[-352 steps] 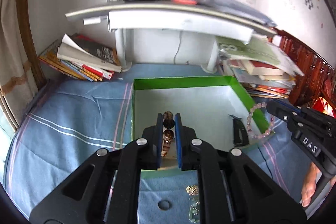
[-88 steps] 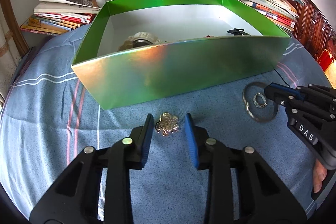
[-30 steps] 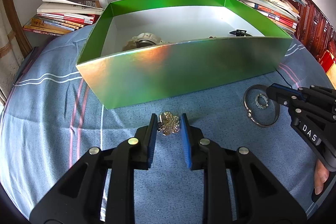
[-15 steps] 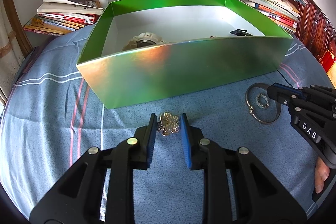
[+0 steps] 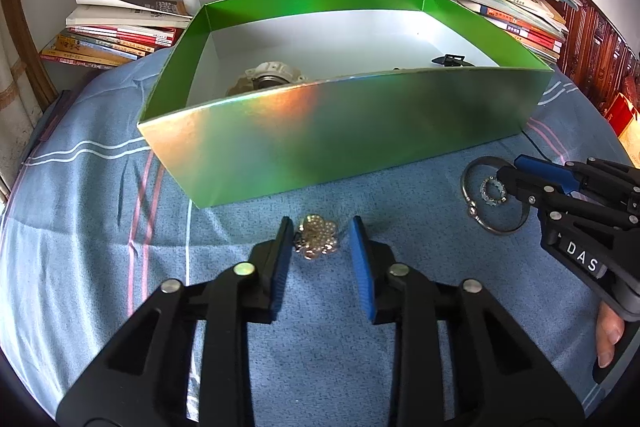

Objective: Organize jewelry
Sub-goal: 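Close the left tool on the gold brooch while the right tool grasps the silver bangle, then lift the brooch and bangle into the green box and open both tools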

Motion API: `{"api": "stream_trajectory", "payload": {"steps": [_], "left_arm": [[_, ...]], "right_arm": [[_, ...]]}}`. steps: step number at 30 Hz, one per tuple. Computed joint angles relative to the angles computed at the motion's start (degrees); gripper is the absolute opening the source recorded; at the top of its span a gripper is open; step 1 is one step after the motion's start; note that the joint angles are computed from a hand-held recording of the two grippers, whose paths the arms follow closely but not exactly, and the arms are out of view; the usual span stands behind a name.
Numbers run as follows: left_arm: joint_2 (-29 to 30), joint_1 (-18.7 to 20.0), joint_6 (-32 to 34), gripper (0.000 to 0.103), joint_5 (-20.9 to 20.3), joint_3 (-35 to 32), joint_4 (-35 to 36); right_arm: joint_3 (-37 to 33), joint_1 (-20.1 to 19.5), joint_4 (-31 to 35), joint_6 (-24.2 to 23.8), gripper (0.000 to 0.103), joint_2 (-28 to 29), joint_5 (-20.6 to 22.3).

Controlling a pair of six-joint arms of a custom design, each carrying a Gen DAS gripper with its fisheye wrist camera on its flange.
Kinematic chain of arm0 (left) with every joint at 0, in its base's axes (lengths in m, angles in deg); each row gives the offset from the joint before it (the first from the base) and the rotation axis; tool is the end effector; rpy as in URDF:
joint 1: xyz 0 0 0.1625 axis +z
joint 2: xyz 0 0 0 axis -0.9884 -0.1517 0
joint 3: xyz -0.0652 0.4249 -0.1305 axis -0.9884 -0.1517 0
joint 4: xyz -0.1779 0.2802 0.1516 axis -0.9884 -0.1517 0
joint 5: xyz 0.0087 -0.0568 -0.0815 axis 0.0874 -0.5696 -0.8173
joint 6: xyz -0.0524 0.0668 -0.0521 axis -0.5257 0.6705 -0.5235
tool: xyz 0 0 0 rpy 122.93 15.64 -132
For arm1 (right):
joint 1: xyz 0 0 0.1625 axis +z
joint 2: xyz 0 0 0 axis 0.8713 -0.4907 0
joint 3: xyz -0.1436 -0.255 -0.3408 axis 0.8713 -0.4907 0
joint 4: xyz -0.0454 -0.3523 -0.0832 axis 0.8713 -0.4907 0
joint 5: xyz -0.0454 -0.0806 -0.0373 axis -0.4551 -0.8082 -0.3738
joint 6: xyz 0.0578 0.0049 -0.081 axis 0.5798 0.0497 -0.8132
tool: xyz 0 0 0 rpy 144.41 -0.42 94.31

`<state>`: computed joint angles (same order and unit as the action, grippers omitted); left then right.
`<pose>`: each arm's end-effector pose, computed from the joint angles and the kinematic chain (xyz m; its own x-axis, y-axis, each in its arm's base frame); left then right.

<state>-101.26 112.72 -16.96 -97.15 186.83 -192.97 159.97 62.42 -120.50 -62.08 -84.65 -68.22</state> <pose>-0.1401 -0.3411 0.2377 -0.6719 -0.0286 -0.7401 0.4597 0.7674 -0.4470 0.3267 -0.3739 0.0512 -0.6701 -0.3578 0.6504 -0.6451 0.7141 -0.2719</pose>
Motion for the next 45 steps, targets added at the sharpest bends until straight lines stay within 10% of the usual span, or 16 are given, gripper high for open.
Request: {"api": "stream_trajectory", "payload": {"steps": [22,35,45], "left_arm": [[-2.2,-0.9,-2.2,0.02,1.0,0.3,2.0],[-12.4,-8.2,-13.5,0.02,2.4,-3.6,21.1],[-6.4,-4.8,-3.7,0.02,6.3,-13.4,20.4]], "right_arm": [[0.8,0.0,-4.0,0.6,0.005,-0.9,1.0],[1.0,1.8,0.3,3.7,0.005,-5.4,0.3],[-7.8,4.7,3.9,-3.7,0.005,-7.4,1.1]]}}
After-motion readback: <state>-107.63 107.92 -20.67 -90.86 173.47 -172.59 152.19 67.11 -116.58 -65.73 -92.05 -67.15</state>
